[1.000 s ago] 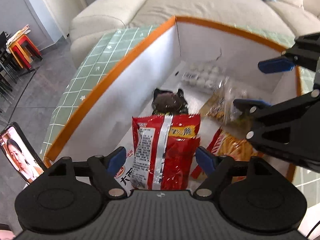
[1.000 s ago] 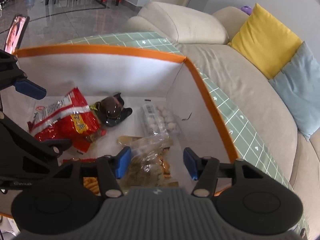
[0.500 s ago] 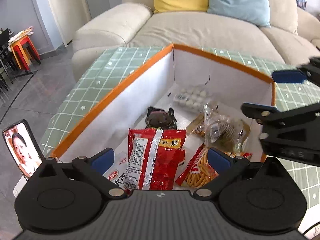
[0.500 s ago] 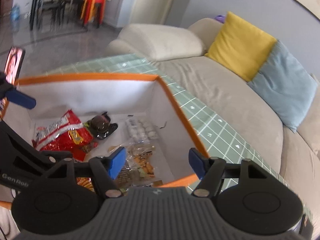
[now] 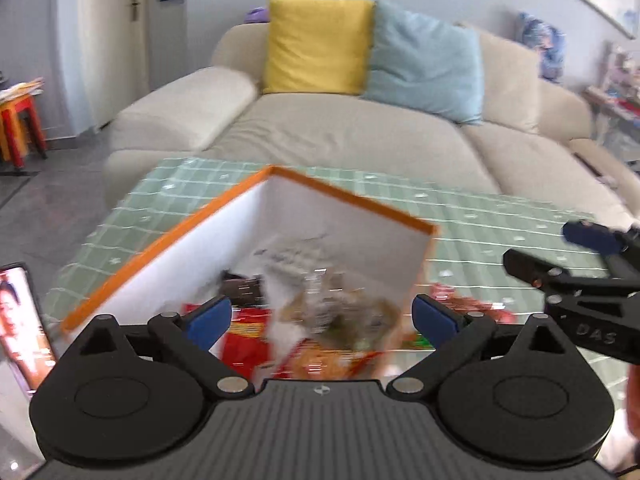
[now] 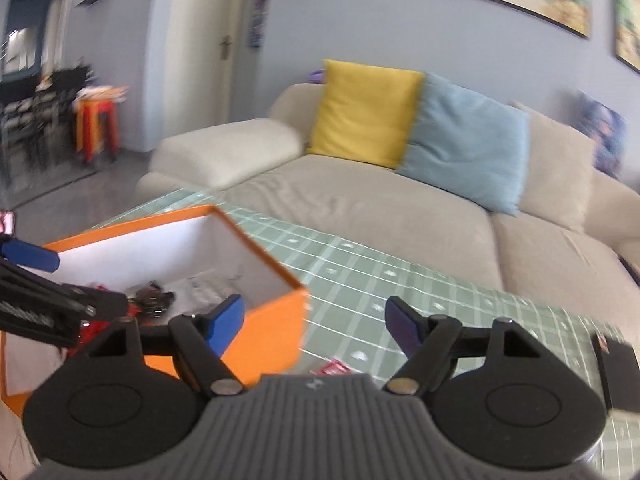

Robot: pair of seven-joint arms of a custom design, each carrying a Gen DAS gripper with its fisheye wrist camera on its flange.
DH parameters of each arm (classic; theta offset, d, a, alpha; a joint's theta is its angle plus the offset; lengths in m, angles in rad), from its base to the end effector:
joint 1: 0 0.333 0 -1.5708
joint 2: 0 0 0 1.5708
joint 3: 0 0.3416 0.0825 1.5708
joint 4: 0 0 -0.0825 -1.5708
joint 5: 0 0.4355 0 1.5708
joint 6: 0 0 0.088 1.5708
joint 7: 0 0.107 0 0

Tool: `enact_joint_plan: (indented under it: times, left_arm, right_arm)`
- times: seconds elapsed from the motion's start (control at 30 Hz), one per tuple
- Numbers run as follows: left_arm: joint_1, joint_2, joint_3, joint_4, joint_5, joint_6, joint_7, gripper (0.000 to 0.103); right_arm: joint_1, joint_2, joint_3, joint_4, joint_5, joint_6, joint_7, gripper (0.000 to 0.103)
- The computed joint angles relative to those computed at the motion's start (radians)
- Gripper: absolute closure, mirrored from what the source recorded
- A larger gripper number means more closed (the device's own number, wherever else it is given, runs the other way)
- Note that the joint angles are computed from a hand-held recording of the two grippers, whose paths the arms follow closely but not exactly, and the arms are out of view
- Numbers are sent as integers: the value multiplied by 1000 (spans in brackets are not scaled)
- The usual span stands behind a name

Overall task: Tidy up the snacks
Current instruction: 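Withdraw both open tools from the box toward the remaining snacks, then grasp the green sausage with the left tool while the right tool grasps the red meat-stick packet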

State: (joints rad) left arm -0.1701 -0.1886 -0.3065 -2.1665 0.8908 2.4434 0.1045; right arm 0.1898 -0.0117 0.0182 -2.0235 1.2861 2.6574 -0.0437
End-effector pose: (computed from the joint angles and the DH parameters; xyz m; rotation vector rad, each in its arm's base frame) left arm 0.5106 -0.2714 0.5265 -1.9854 1.3104 -0.6837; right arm 0.6255 0.1045 0.5135 -1.9884 0.7809 -0.5373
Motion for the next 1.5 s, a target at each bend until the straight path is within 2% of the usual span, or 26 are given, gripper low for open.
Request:
enact_joint_plan:
  times: [0.1, 0.2, 0.27, 0.37, 0.43, 0.6, 0.73, 0.83, 1.0, 1.1, 1.23, 1.5]
  left_arm:
    - [-11, 31, -2, 22, 10, 64, 27, 1]
    - [-31, 81, 5, 58, -31, 99, 84, 23]
    - [-45, 118, 11, 79, -52, 134, 100, 31]
    - [-65, 161, 23, 93, -35, 215, 87, 33]
    - [-81, 187, 29, 109, 0, 238, 60, 33]
    - [-152, 258, 38, 180, 84, 104, 39, 33]
    - [-170, 275, 63, 167, 53, 137, 41, 33]
    - [-179, 281, 72, 160, 28, 131, 51, 33]
    - [-189, 306, 86, 177, 42, 104, 39, 33]
    - [-193, 335, 89, 206, 18, 76, 139, 33]
    - [-208, 379, 103, 252, 20, 20, 237, 33]
    - [-226, 449, 142, 325, 42, -43, 355, 33]
  right_arm:
    - [-19, -2, -17, -16, 11, 21, 23, 28]
    - [-41, -4, -32, -34, 4, 33, 56, 27]
    - [-56, -4, -40, -48, -3, 45, 78, 27]
    - [-72, -4, -48, -69, 13, 76, 64, 27]
    - [-81, -2, -51, -81, 26, 95, 44, 27]
    - [-104, 20, -56, -79, 51, 86, 17, 27]
    - [-114, 44, -45, -64, 131, 88, -91, 28]
    - [-121, 60, -39, -58, 150, 77, -149, 29]
    - [-132, 90, -30, -43, 138, 33, -201, 37]
    - [-136, 105, -21, -35, 120, 1, -230, 41]
    - [-138, 139, -10, -14, 45, -25, -200, 48]
    - [-145, 200, 28, 12, -13, 16, -261, 51]
